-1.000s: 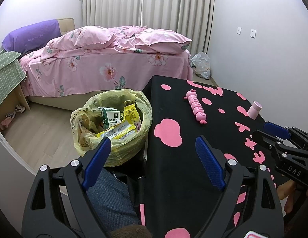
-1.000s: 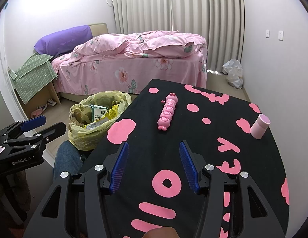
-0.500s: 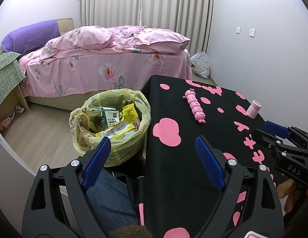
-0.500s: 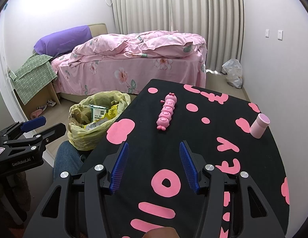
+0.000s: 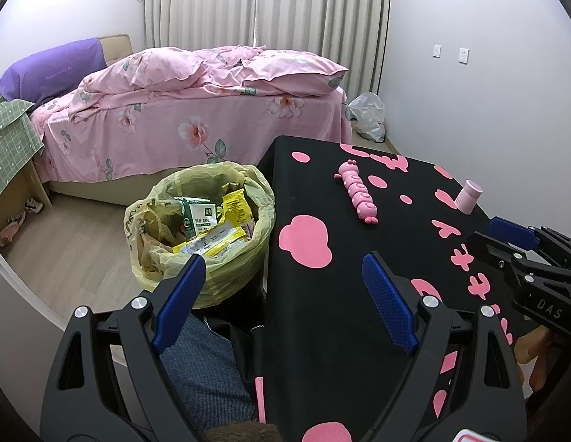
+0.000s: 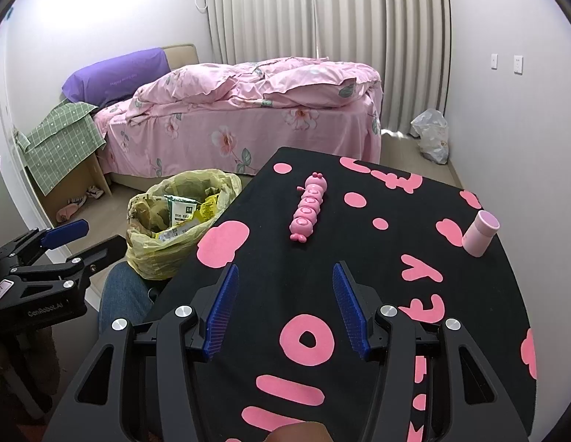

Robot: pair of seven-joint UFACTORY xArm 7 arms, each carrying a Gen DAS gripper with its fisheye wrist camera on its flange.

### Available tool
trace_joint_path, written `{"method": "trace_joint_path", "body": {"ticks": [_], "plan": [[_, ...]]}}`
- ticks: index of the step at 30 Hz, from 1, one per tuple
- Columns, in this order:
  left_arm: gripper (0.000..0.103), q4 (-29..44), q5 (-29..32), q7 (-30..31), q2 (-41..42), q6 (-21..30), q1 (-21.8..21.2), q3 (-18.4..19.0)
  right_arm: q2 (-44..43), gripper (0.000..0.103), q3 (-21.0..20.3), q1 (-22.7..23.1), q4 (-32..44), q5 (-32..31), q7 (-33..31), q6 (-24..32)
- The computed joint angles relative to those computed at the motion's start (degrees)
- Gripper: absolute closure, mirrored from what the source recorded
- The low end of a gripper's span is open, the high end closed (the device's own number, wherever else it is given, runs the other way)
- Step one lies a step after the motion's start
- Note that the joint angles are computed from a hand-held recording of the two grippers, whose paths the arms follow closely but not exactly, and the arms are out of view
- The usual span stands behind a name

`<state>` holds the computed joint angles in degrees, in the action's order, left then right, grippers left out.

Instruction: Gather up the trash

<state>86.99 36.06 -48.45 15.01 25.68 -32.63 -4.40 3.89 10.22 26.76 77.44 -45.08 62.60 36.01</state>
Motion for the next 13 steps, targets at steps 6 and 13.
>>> {"method": "trace_joint_path", "body": {"ticks": [6, 13], "plan": [[0.022, 0.6, 0.4, 0.1, 0.8, 0.4, -0.3, 0.0, 0.1, 0.053, 0.0, 0.1, 0.0, -0.2, -0.1, 0.9], [0.020, 15.0, -10.5, 9.3, 12.7, 4.1, -0.6, -1.6, 1.7, 0.053, -1.9, -3.0, -1.0, 5.6, -5.2, -3.2]]}}
